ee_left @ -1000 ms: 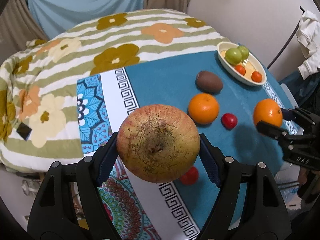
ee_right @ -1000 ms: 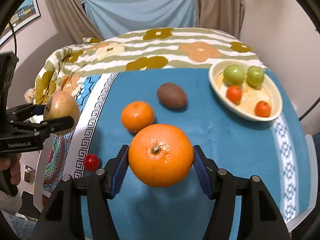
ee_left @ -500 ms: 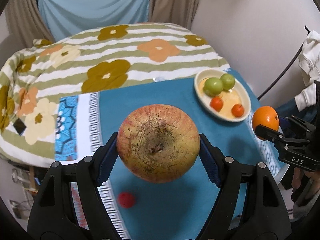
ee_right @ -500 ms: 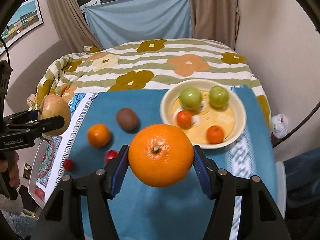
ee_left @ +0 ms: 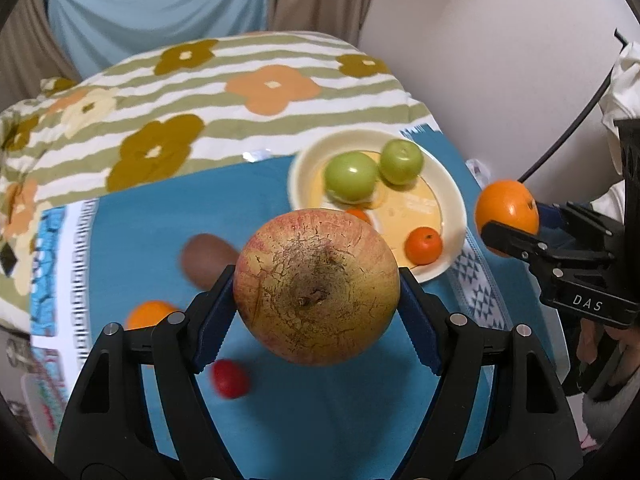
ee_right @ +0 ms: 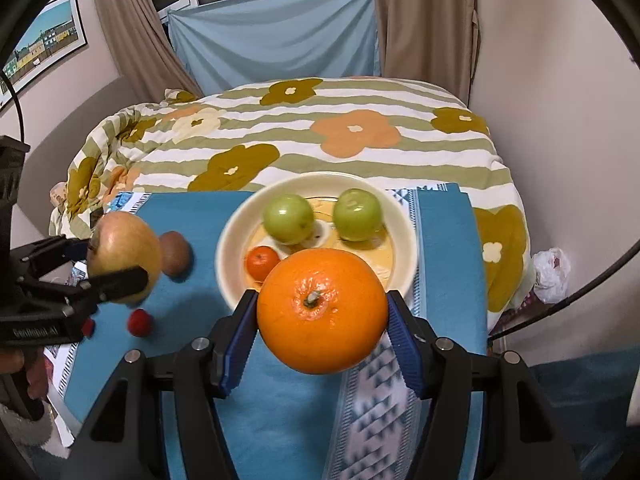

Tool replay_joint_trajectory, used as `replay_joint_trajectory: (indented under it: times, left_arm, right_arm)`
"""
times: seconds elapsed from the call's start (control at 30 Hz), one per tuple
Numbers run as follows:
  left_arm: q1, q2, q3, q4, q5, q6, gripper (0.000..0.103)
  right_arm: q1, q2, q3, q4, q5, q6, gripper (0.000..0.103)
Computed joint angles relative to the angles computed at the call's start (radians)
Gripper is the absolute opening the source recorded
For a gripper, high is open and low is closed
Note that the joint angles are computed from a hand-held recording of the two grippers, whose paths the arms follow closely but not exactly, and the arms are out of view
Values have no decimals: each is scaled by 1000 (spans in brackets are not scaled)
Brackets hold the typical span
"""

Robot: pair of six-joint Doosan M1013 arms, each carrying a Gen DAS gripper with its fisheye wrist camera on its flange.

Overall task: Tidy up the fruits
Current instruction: 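Carry the apple onto the duck plate while the right tool carries the orange there, then open the left tool on the plate while the right tool lowers and releases the orange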

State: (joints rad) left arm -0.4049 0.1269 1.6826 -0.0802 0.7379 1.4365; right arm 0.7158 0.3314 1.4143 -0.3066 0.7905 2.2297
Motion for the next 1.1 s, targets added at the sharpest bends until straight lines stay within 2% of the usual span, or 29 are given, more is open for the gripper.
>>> replay_joint_trajectory:
  times: [0.33, 0.53, 0.6, 0.7, 0.77, 1.1]
  left_arm:
    - [-70, 91, -58, 81, 15, -64, 81]
    - [-77, 120, -88, 83, 32, -65, 82]
    - [-75, 116, -86, 64, 19, -59, 83]
    - [-70, 98, -78, 66, -15, -80, 103]
    - [-68, 88, -75, 74, -28, -97, 103]
    - [-57, 56, -46, 136, -1, -172, 103]
  right_arm:
    - [-61, -1, 33, 96, -49, -101, 58]
    - [-83, 8, 28, 134, -63, -142, 58]
    - [-86, 10, 24, 141, -64, -150, 58]
    - [-92, 13, 18, 153, -66, -164, 58]
    - [-95, 14, 18, 160, -69, -174, 58]
    - [-108, 29, 4, 216, -68, -233, 58]
